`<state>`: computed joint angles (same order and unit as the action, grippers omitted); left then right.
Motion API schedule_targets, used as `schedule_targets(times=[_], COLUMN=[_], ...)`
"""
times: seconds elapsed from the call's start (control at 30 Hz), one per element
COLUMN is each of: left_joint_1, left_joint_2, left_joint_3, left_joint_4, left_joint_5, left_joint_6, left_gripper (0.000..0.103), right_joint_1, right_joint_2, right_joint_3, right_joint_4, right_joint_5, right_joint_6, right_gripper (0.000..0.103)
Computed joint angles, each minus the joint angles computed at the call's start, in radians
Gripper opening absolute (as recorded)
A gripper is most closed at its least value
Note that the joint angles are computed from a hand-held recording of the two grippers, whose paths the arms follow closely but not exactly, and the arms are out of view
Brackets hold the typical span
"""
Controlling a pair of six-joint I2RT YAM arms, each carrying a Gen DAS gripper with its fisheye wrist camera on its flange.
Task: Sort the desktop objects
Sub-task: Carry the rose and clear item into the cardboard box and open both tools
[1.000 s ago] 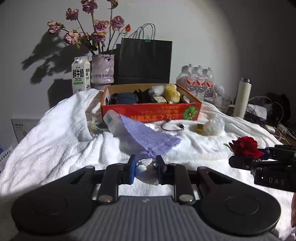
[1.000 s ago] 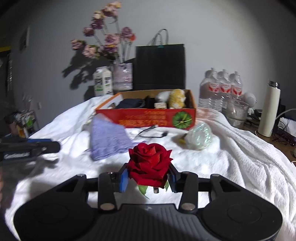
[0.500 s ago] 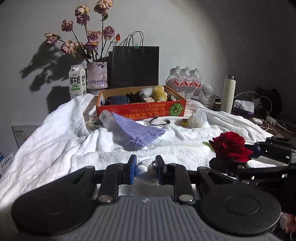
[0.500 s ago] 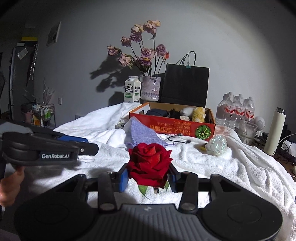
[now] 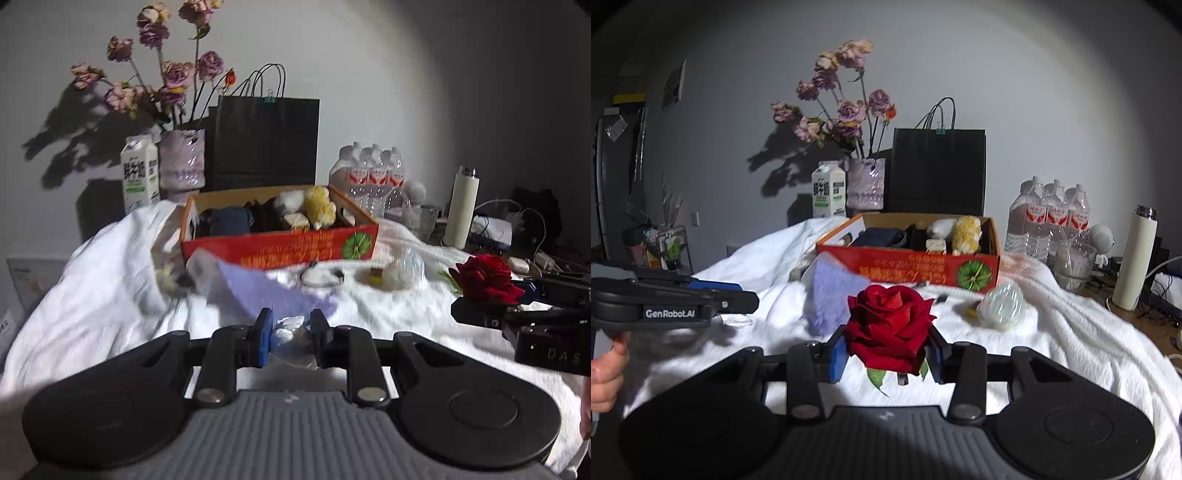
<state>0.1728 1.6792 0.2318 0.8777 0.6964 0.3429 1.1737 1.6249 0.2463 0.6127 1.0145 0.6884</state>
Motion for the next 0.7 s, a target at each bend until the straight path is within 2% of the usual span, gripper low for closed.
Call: schedule_targets(times=[0.07, 0.13, 0.23, 0.3, 0.37, 0.4, 0.5, 0.63, 0.7], left_joint_1=[-0.051, -0.101, -0.164, -0.189, -0.224, -0.239, -0.299, -0.366, -0.386], left_joint_2=[0.009, 0.043, 0.113, 0.186, 0.277, 0.331, 0.51, 0.766, 0.864], left_joint_3=[0.088, 0.178, 0.371, 0.572, 0.765, 0.854, 1.153, 1.575, 1.72], left_joint_4=[-0.036, -0.044, -0.139, -0.326, -0.467, -0.51, -0.676, -0.936, -1.004], left_joint_5=[-0.024, -0.065, -0.113, -0.103, -0.139, -0.135, -0.216, -0.332, -0.37], left_joint_6=[-0.04, -0.092, -0.185, -0.228, -0.295, -0.287, -0.291, -0.334, -0.355], left_gripper=[0.023, 0.023, 0.023, 0.023, 0.023, 0.023, 0.023, 0.023, 0.025], right_joint_1=[-0.118, -0.263, -0.482, -0.615, -0.747, -0.806, -0.939, -1.019, -1.016], right_joint_2=[-0.051, -0.097, -0.101, -0.077, -0.022, 0.022, 0.184, 0.445, 0.552], right_joint_3=[-0.037, -0.049, 0.026, 0.119, 0.237, 0.312, 0.579, 0.971, 1.122], right_joint_4=[0.141, 0.227, 0.23, 0.176, 0.106, 0.055, -0.152, -0.486, -0.61], right_joint_5=[-0.082, -0.22, -0.408, -0.515, -0.646, -0.704, -0.845, -0.925, -0.869], right_joint_6=[-0.176, -0.312, -0.467, -0.517, -0.531, -0.529, -0.514, -0.477, -0.495], right_gripper=[0.041, 0.041, 0.041, 0.042, 0.042, 0.042, 0.042, 0.042, 0.042])
